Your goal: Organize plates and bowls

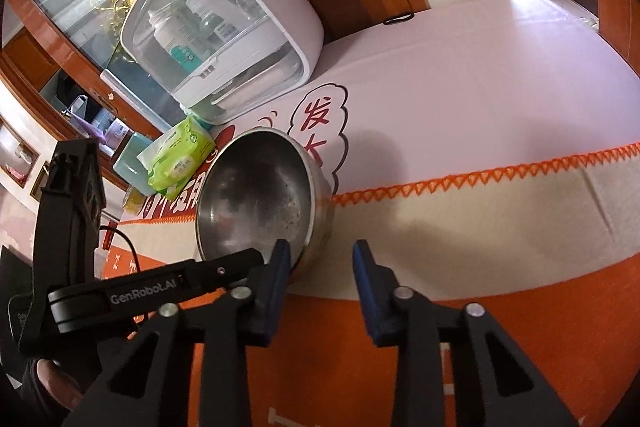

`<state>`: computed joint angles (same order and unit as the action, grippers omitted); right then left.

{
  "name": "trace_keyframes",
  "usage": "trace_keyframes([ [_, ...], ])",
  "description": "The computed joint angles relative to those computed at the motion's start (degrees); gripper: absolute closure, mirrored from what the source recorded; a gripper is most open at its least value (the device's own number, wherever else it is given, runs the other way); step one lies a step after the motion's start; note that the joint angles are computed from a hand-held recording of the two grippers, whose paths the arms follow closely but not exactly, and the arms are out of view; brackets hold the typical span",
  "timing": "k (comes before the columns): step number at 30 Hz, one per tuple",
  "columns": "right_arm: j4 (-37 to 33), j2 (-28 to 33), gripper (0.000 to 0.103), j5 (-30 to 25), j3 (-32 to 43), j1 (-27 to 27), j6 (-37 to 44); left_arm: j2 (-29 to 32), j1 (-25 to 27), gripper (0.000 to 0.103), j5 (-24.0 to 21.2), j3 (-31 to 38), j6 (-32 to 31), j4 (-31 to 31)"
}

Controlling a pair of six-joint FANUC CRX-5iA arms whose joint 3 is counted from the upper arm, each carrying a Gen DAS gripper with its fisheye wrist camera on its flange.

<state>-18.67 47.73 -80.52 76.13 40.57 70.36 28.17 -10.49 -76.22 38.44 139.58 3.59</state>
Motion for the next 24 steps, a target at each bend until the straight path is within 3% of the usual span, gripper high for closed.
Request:
trace_keyframes([
  [5, 0.52, -0.65, 0.093, -0.52, -0.97, 0.39, -0.36, -0.42, -0.57, 0.080, -0.16, -0.22, -0.36, 0.46],
  [24, -0.54, -13.76, 0.102, 3.84, -18.46, 0.96, 2.04, -1.54, -5.54, 0.081, -7.33, 4.25, 0.49, -1.48],
])
